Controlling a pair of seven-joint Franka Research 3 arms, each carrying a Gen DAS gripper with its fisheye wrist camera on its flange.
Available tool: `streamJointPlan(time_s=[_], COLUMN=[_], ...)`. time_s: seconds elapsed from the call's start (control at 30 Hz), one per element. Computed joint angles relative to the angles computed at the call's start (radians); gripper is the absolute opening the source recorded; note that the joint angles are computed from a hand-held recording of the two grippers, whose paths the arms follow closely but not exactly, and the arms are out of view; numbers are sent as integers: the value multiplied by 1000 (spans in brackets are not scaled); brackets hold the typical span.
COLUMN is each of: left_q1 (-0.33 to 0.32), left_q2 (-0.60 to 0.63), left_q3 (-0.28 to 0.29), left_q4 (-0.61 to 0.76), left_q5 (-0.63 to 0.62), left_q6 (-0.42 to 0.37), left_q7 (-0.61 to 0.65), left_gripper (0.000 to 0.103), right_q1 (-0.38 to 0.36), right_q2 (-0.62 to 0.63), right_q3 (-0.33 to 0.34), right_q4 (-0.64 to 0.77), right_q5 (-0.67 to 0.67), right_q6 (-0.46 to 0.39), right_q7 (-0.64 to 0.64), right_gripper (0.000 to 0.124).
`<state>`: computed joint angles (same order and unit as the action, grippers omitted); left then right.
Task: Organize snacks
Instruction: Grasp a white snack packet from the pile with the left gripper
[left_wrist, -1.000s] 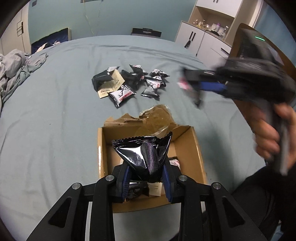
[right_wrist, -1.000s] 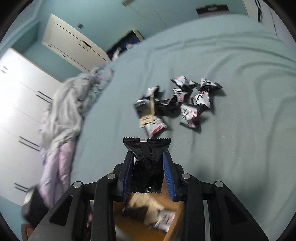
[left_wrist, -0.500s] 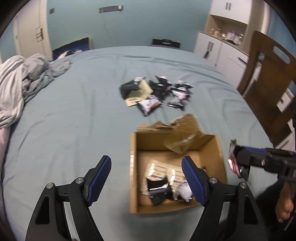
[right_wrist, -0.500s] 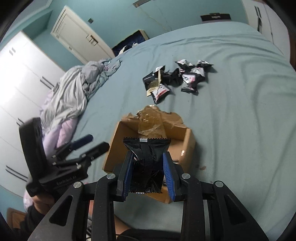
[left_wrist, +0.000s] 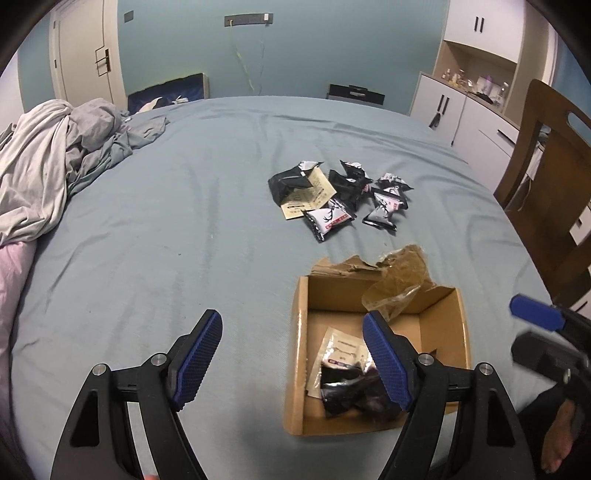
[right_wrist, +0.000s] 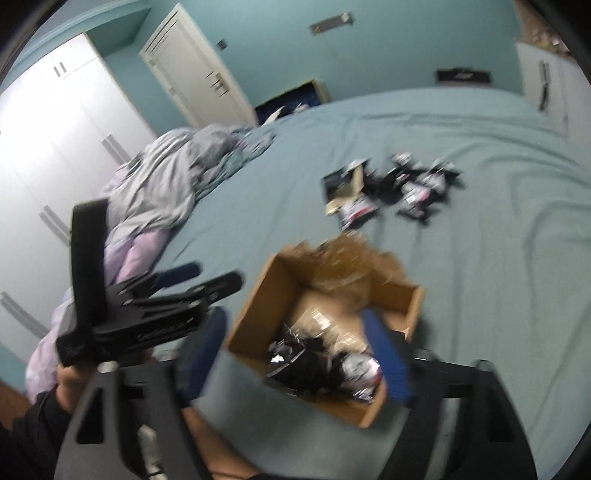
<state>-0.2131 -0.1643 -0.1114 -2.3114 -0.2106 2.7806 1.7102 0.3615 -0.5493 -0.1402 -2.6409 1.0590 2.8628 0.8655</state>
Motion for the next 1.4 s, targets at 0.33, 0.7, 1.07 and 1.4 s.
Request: streamJointPlan(time_s=[0.33,0.7,1.07,1.4], left_q1=[34,51,59,65], left_q2=[44,107,151,190], left_q3=[-25,-41,-63,-73], left_q4=[43,99,145,207], left_q5=[115,143,138,69], left_q6=[-30,-57,-100,-149], left_q7=[-100,-102,-80,-17], left_gripper=[79,79,79,79], right_q1=[-182,-264,-326,-346], right_q2=[186,550,866,927], right_q3=[64,76,129,171], right_q4=[149,538,847,930], right_q5=[-288,-370,-439,-506], right_q6=[-64,-243,-302,-332], right_q7=[322,467,533,529], right_gripper=[80,80,80,36])
